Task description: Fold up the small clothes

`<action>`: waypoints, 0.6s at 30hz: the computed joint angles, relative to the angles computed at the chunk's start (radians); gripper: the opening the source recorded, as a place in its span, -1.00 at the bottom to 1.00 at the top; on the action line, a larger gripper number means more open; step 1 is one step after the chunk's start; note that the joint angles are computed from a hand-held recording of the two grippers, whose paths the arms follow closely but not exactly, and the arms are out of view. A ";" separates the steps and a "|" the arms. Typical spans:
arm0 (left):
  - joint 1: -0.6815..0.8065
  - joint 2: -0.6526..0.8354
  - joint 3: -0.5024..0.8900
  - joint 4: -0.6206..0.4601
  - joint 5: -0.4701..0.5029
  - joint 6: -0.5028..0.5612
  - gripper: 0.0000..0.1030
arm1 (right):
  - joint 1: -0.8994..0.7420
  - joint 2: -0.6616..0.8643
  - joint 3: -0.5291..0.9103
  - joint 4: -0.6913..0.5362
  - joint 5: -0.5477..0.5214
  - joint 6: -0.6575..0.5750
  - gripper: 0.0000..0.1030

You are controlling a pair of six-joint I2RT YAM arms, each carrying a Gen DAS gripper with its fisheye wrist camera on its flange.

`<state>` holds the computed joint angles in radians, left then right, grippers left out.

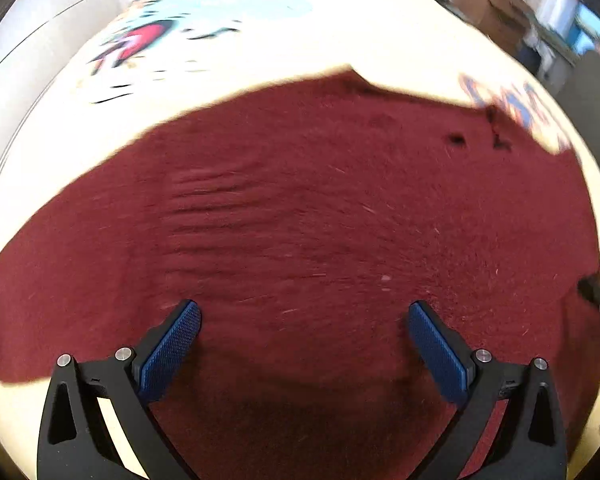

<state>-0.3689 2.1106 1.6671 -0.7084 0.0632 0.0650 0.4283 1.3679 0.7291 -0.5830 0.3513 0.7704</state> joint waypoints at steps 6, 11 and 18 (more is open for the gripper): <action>0.182 -0.086 -0.034 -0.024 0.018 0.004 0.98 | 0.134 -0.152 -0.022 -0.141 0.041 0.168 0.99; 0.371 -0.137 -0.081 0.010 -0.035 0.019 0.98 | 0.212 -0.224 -0.031 -0.254 0.079 0.281 0.99; 0.611 0.011 0.107 -0.084 -0.047 -0.166 0.98 | 0.263 -0.224 -0.033 -0.312 0.094 0.363 0.99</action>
